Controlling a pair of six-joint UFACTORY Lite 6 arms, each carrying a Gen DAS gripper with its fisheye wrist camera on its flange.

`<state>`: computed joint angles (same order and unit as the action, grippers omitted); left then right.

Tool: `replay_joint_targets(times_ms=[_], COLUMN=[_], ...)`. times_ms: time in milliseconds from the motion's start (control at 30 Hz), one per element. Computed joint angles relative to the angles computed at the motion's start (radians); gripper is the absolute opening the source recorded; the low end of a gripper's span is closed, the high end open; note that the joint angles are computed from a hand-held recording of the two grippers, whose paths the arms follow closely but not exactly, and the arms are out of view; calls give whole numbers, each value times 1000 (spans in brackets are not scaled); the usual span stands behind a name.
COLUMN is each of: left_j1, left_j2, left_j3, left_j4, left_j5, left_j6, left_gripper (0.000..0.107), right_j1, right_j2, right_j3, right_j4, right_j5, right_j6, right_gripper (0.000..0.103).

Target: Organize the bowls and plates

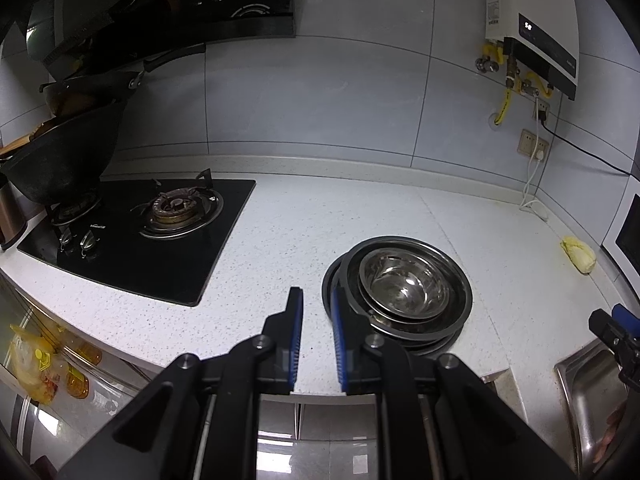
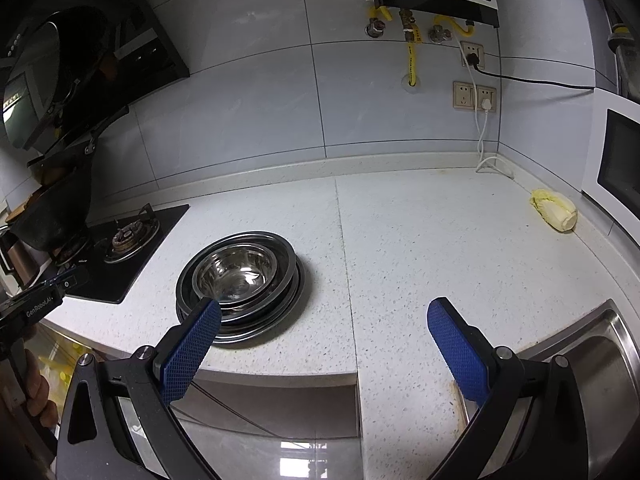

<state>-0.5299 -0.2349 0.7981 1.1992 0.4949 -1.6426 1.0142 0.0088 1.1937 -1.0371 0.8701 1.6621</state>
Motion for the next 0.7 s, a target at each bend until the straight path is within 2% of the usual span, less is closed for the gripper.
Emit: replay_joint_targets(times_ms=[700], left_j1=[19], left_j2=[-54], left_j3=[-43], left_j4=[-6], left_j5=[-9], left_j6=[6], left_gripper=[14], right_j1=[45], right_j2=[33], right_j3=[39], right_j4=[-14], right_j5=[48], right_j6=[-12], right_gripper=[101])
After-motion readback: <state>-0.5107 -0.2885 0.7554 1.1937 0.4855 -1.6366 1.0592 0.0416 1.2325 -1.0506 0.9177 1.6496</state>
